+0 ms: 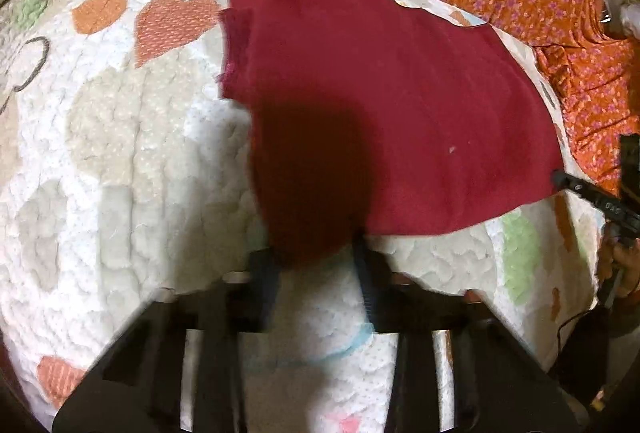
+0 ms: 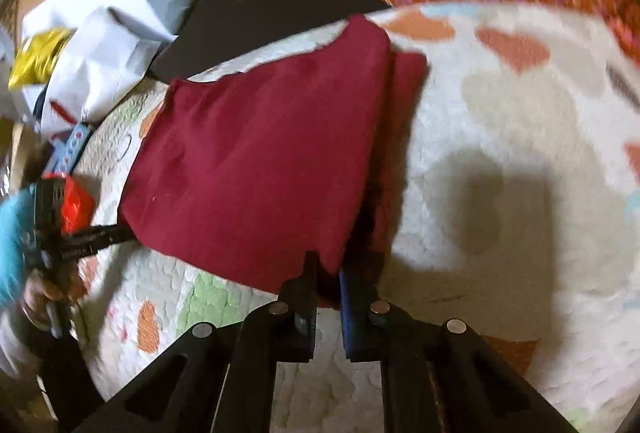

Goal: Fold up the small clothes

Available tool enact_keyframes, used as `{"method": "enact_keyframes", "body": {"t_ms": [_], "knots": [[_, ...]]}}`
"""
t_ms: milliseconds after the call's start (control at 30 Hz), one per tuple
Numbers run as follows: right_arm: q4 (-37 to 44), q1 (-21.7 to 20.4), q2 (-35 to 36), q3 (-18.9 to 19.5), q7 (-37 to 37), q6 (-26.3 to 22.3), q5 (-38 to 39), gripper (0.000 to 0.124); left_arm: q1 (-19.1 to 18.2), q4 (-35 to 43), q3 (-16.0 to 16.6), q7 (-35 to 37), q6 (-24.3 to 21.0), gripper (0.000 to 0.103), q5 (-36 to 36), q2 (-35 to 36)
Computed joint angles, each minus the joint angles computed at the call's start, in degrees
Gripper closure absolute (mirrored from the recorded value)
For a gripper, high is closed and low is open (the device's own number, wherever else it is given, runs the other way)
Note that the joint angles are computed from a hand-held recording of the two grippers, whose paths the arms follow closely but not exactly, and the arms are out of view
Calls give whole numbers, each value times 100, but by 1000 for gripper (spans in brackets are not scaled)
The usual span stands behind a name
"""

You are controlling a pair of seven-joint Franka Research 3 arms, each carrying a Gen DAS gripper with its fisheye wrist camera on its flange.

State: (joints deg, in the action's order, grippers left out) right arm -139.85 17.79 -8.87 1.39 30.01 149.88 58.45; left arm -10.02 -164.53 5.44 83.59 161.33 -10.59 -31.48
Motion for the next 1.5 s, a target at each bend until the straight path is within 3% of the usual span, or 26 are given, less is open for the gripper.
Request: {"method": "enact_keyframes", "body": {"t_ms": [133, 200, 267, 400, 500, 567, 600, 667, 867, 967, 1033, 1133, 1167, 1233, 1333, 1500], "knots": [[-155, 76, -283, 68, -145, 496, -183, 116, 107, -150, 242, 9, -339, 87, -168, -238], [-120, 53, -14, 196, 350, 669, -770, 116, 389, -158, -36, -195, -422, 94, 22, -202], [-146, 3, 194, 265, 764, 741, -1338, 116, 451, -190, -95, -300, -455, 94, 67, -295], [-163, 74, -178, 45, 552, 545, -938, 111, 510, -320, -124, -447, -452, 94, 148, -728], [-251, 323, -558, -110, 96, 765, -197, 97, 222, -351, 57, -430, -194, 93, -5, -883], [-49, 512, -593, -266, -172, 334, 477, 87, 50, -327, 144, -395, -33, 93, -68, -842], [179, 569, -444, -288, -197, -41, 702, 87, -25, -302, 155, -383, 26, 93, -80, -787], [596, 593, -58, -65, 2, -284, 742, 87, -80, -180, 68, -435, 77, 93, -31, -555], [2205, 946, 1497, 803, 490, 420, 395, 91, 45, -198, 82, -466, 205, 91, 76, -364], [3055, 1239, 2364, 981, 1409, 970, -793, 103, -51, -164, 279, -356, 253, 91, -25, -276], [3704, 1369, 2936, 994, 1941, 914, -1387, 104, -76, -125, 288, -310, 276, 91, -51, -215], [4464, 1735, 3615, 725, 2951, 737, -2479, 105, -86, -49, 283, -209, 278, 89, -46, -153], [4769, 1831, 3873, 660, 3238, 579, -2763, 105, -149, -32, 360, -153, 306, 87, -120, -146], [5127, 1948, 4217, 602, 3583, 463, -3207, 105, -477, 24, 750, 109, 414, 70, -457, -109], [5184, 1871, 4272, 739, 3704, 572, -3540, 105, -749, 98, 1130, 393, 406, 68, -954, -91], [5010, 1163, 4000, 1318, 3653, 97, -3060, 103, -551, 45, 936, 494, 380, 68, -1209, -241]]}}
